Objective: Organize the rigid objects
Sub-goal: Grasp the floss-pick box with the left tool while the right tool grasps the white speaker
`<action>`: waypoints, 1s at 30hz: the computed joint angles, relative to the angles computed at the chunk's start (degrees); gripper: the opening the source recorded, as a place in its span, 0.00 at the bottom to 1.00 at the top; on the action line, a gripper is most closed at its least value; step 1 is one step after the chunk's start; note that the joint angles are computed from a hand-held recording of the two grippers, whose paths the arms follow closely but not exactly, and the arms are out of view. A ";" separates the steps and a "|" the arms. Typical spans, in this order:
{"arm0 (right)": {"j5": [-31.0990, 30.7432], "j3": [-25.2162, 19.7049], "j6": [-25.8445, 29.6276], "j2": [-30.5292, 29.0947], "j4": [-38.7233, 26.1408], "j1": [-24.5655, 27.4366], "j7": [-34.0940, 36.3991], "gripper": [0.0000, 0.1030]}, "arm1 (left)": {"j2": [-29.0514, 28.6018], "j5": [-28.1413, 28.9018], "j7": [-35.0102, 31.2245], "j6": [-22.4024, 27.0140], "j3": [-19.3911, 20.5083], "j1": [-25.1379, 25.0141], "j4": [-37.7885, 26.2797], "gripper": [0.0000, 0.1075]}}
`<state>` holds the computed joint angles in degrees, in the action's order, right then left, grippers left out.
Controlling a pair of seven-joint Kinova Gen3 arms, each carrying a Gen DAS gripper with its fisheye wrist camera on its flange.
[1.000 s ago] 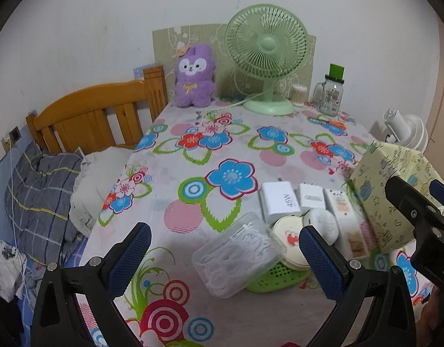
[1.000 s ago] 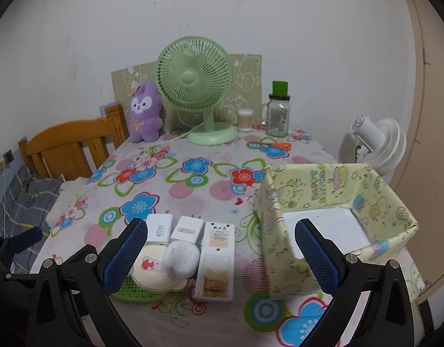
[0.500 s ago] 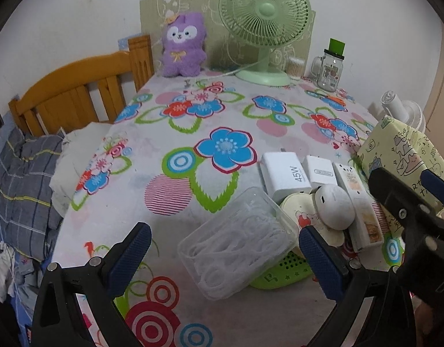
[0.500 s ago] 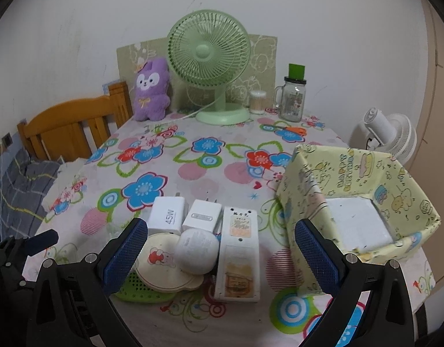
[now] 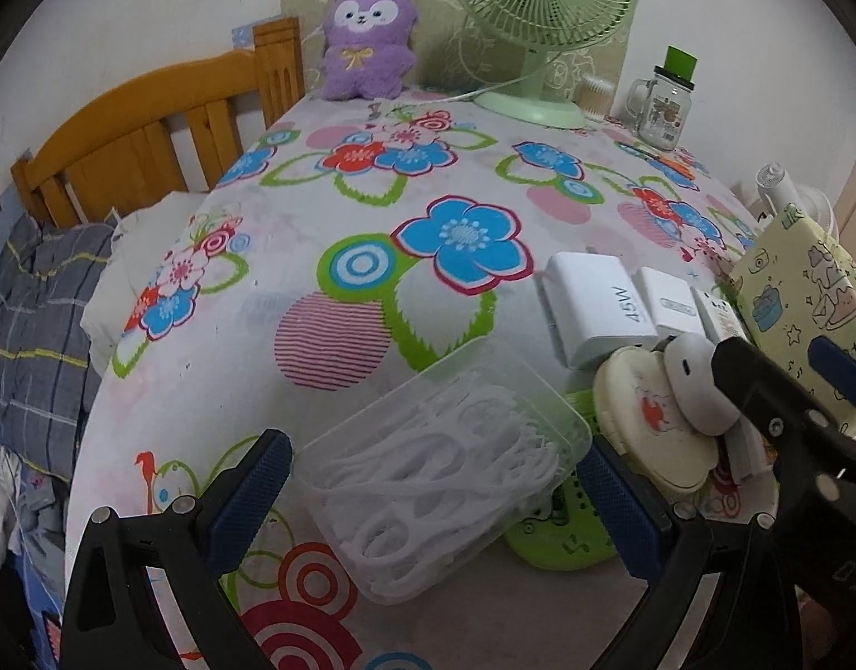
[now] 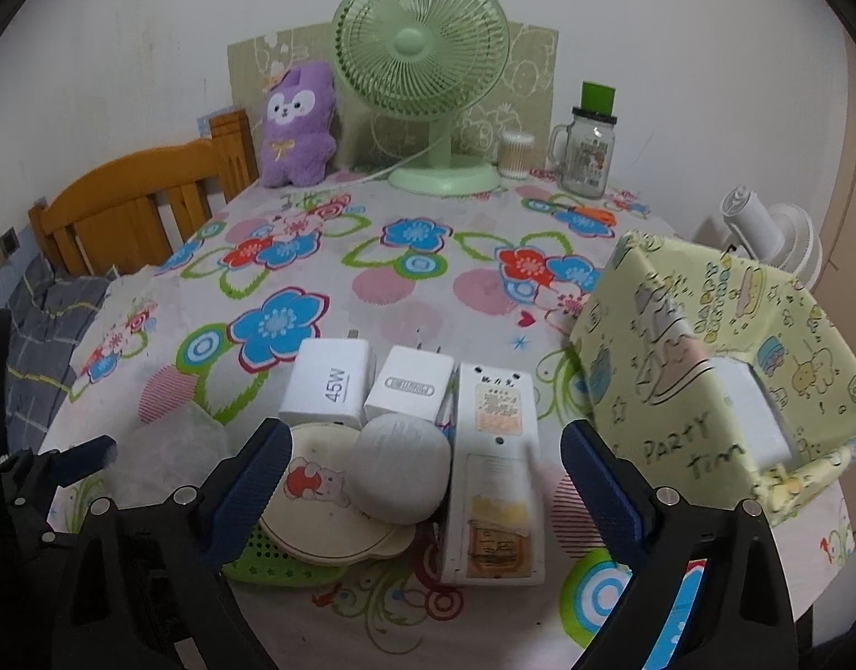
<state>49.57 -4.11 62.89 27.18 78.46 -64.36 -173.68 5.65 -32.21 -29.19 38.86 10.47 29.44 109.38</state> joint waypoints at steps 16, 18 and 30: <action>-6.60 0.90 -1.66 2.16 -2.34 1.47 3.22 0.61 | 0.53 0.44 -0.56 -3.16 -0.80 -0.18 1.33 0.96; -6.69 0.95 -1.50 2.40 -2.84 1.37 3.51 0.61 | 0.52 0.30 -0.51 -3.41 -0.84 -0.21 1.45 0.95; -10.55 1.57 -3.81 3.16 -3.79 2.40 3.68 0.53 | 0.91 -0.80 0.10 -1.83 -0.74 0.47 0.61 0.95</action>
